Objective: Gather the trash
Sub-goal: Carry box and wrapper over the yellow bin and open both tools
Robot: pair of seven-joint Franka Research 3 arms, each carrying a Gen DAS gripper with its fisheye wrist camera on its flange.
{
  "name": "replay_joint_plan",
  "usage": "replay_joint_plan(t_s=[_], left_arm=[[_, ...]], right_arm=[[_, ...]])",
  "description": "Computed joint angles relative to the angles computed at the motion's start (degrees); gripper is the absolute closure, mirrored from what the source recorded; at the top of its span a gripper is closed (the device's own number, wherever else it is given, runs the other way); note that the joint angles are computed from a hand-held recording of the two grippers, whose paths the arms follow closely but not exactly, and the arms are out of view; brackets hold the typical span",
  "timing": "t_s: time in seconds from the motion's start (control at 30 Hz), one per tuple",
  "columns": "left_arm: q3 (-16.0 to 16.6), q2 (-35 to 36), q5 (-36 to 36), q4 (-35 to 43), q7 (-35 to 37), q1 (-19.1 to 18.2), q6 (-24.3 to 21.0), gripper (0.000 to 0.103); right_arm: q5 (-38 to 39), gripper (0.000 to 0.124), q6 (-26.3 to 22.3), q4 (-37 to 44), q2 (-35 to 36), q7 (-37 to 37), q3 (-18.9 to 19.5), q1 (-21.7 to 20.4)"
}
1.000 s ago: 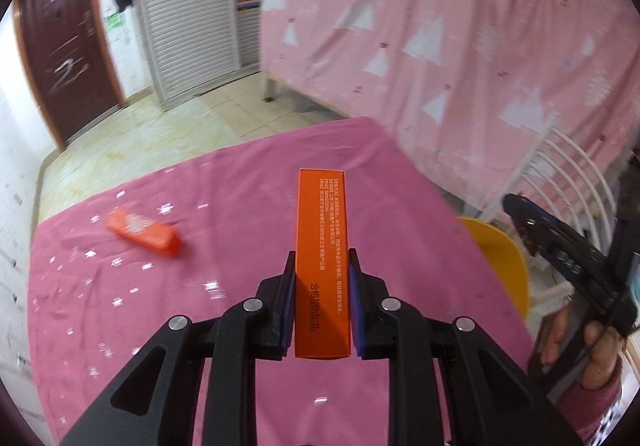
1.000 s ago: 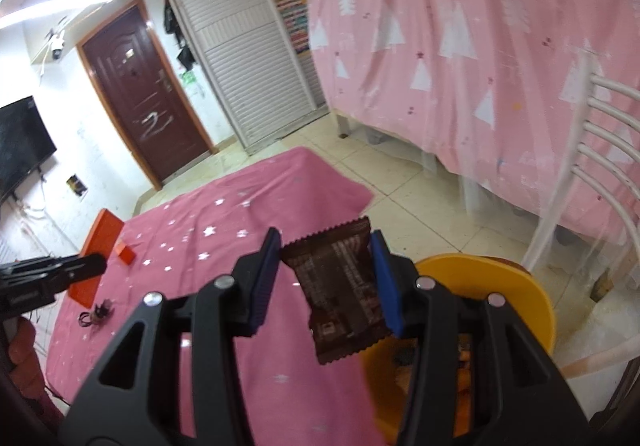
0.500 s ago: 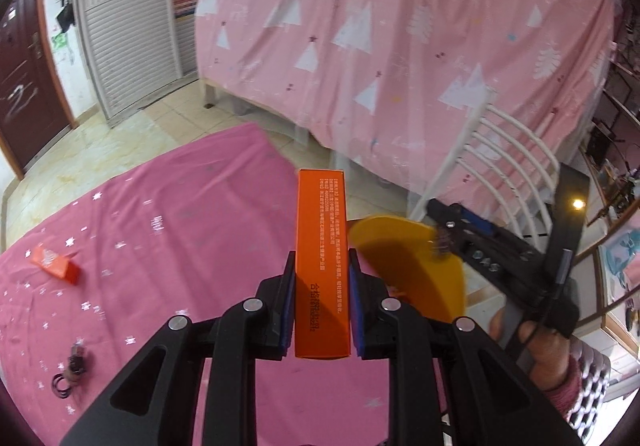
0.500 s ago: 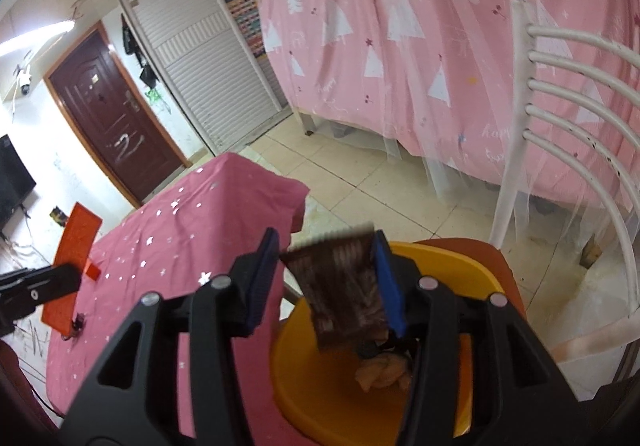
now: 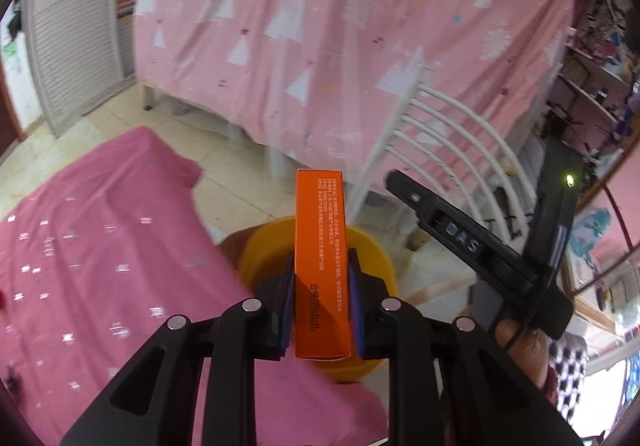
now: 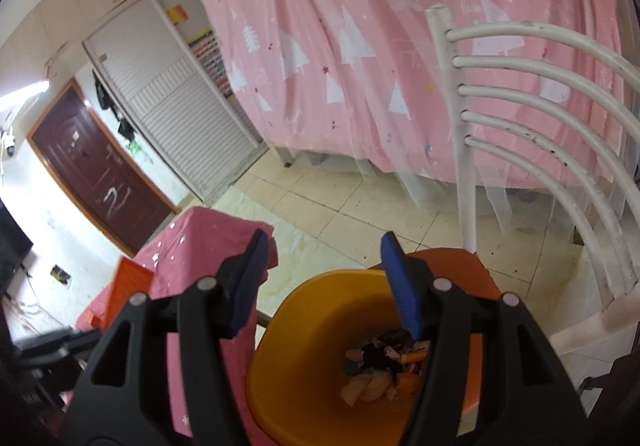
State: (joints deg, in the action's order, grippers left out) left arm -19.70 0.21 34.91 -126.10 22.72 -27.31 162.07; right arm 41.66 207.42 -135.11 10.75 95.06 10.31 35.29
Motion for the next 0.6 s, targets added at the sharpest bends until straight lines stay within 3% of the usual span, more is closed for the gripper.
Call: replay_joint_plan(t_s=[0.1, 0.17, 0.23, 0.6], left_arm=[[0.0, 1.8, 1.1, 0.6, -0.4, -0.3, 1.6, 0.084], [0.3, 2.9, 2.6, 1.1, -1.7, -0.8, 1.8, 0.073], [0.7, 3.4, 4.7, 1.4, -3.6, -1.4, 1.1, 0.046], [0.4, 0.2, 13.2, -1.7, -11.7, -1.2, -6.6, 0.035]], right_arm=[[2.0, 0.068, 0.1, 0.1, 0.0, -1.0, -0.5, 0.5], [2.8, 0.068, 0.1, 0.2, 0.0, -1.4, -0.5, 0.6], [2.8, 0.067, 0.3, 0.2, 0.0, -1.3, -0.3, 0.5], [6.9, 0.062, -1.5, 2.6, 1.0, -6.3, -1.2, 2.6]])
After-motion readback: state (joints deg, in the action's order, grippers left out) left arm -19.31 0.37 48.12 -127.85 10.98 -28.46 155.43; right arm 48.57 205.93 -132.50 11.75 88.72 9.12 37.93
